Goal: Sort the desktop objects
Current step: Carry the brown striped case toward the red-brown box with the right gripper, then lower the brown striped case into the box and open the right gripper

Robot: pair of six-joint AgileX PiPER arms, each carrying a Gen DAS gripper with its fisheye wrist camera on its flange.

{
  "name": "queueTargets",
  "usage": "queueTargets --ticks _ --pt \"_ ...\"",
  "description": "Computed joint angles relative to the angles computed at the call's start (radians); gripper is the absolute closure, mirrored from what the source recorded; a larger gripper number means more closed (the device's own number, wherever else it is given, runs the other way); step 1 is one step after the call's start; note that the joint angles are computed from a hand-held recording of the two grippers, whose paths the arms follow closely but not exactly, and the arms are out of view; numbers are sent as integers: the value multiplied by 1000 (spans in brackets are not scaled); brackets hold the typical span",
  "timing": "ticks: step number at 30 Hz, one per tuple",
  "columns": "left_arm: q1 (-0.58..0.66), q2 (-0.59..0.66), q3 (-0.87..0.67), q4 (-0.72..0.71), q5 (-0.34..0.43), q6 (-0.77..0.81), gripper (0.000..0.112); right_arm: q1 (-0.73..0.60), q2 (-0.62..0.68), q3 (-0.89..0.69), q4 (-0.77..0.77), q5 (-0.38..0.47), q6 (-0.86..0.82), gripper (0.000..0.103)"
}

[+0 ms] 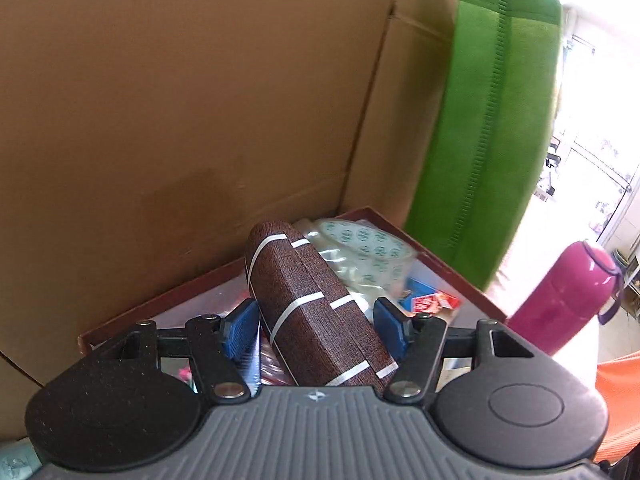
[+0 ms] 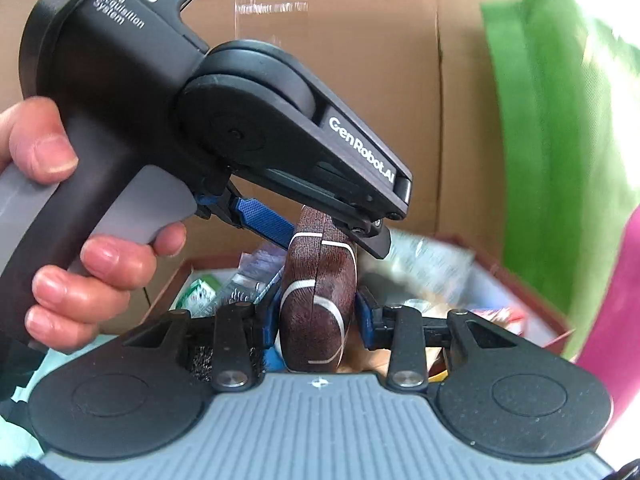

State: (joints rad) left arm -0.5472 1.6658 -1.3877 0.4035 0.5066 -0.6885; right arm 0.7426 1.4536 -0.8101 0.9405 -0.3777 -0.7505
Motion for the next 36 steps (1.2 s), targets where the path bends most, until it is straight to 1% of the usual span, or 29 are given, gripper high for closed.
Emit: queueTargets --ticks 3,6,8,10,12,13,14,15,17,20,21,23,25,27,29,30,31,33,36 --pt "4 -11 31 69 -11 -53 45 -2 25 -19 -58 8 54 66" --pt "14 -4 45 101 -31 -76 43 -3 43 -28 -98 6 88 66" --pt "17 6 49 128 -55 -96 40 3 44 -19 -110 -8 89 66" --pt "16 20 35 157 -62 -125 40 10 38 -8 -111 -21 85 66" --pt "9 14 50 212 -76 -181 38 16 28 8 -121 -34 88 66" --pt "7 9 59 227 -82 -195 34 23 21 15 -107 -44 71 65" --pt "9 -1 72 236 -94 -206 29 34 14 23 -88 -62 47 64" --pt "13 -16 91 247 -106 -223 28 45 11 24 -58 -78 11 61" --pt "12 -29 109 280 -124 -278 24 75 1 28 10 -125 -64 47" --pt "10 -55 139 331 -148 -357 20 102 -28 46 61 -153 -119 42" --pt "4 -65 150 361 -149 -391 20 104 -35 50 69 -159 -128 41" --pt "-13 -87 175 428 -147 -453 19 84 -46 57 70 -162 -134 34" --pt "-41 -113 206 519 -136 -539 19 111 -72 78 104 -181 -159 31" --pt "-77 -144 242 611 -107 -637 17 128 -91 89 133 -195 -178 28" --pt "-123 -193 305 746 -75 -785 15 158 -110 96 169 -223 -202 20" --pt "-154 -225 341 808 -45 -855 15 158 -114 115 146 -236 -174 19" --pt "-192 -248 371 862 -3 -920 15 156 -121 130 129 -243 -158 16" --pt "-275 -293 437 971 89 -1052 13 200 -152 159 162 -279 -190 16" --pt "-410 -362 533 1041 245 -1215 9 269 -187 174 242 -307 -275 15"
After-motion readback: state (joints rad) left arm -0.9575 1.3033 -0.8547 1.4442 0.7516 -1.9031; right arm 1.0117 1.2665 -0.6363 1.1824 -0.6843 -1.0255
